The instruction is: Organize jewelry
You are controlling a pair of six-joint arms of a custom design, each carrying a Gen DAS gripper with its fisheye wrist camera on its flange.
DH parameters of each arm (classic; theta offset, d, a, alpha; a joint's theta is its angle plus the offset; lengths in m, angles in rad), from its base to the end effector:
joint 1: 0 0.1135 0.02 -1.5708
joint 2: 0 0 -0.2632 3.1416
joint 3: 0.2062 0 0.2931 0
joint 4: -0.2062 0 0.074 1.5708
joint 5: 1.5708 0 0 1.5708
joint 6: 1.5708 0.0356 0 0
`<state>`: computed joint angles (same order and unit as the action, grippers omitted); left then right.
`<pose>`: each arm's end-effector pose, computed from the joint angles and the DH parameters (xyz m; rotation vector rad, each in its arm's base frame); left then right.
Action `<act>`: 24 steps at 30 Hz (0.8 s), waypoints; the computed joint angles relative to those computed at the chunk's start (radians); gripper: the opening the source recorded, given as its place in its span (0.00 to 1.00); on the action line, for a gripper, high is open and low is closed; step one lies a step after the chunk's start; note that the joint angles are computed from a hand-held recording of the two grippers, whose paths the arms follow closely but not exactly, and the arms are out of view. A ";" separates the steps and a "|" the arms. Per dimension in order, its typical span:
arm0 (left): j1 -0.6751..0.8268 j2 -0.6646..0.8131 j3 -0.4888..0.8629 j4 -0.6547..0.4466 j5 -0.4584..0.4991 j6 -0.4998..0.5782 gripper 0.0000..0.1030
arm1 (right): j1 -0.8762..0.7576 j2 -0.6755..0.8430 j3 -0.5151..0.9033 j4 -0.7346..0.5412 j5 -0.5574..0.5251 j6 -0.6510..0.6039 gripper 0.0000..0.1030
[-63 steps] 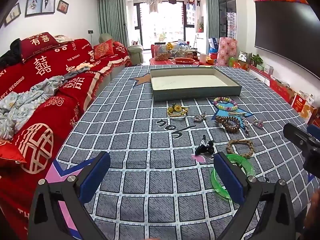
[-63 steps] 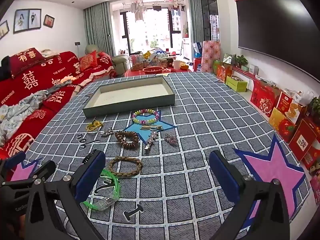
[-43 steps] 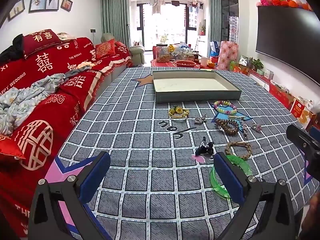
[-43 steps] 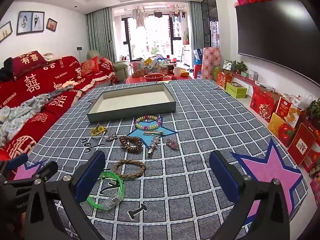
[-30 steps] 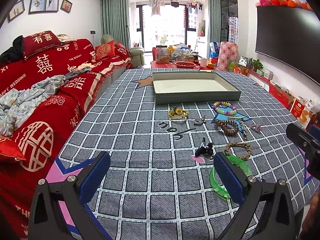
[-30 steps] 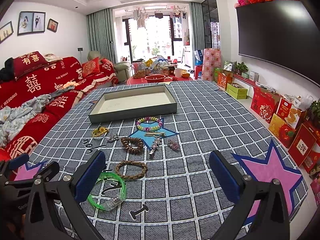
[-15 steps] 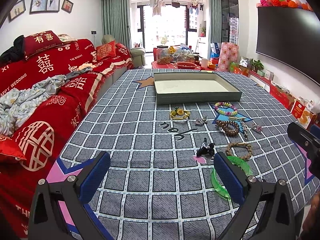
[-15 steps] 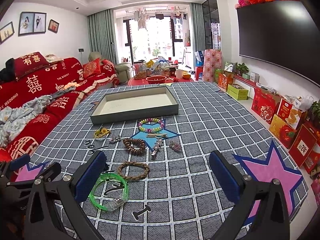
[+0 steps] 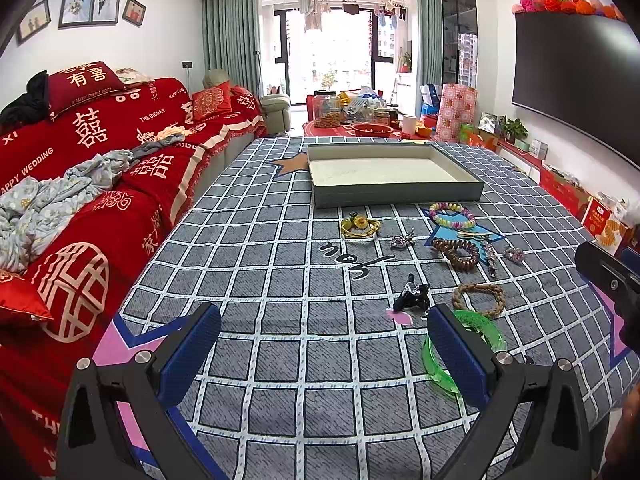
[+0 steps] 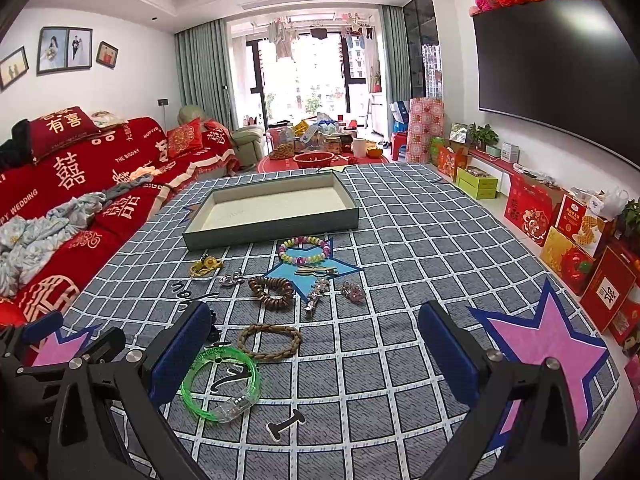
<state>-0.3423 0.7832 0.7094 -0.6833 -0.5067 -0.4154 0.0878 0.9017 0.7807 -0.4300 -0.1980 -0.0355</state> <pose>0.1946 -0.0510 0.2657 -0.3267 2.1967 0.1792 0.2400 0.0282 0.2879 -0.2476 2.1046 0.2410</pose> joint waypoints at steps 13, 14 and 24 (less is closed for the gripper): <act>0.000 -0.002 0.001 -0.003 0.001 0.000 1.00 | -0.001 -0.002 -0.001 0.001 -0.001 0.002 1.00; 0.002 -0.003 0.004 -0.007 0.002 -0.001 1.00 | -0.007 -0.001 -0.004 0.002 -0.006 -0.001 1.00; 0.003 -0.010 0.002 -0.012 0.003 0.001 1.00 | -0.005 -0.002 -0.001 0.000 -0.006 0.002 1.00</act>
<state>-0.3397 0.7732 0.7118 -0.6956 -0.5039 -0.4142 0.0824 0.8999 0.7795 -0.4297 -0.2039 -0.0333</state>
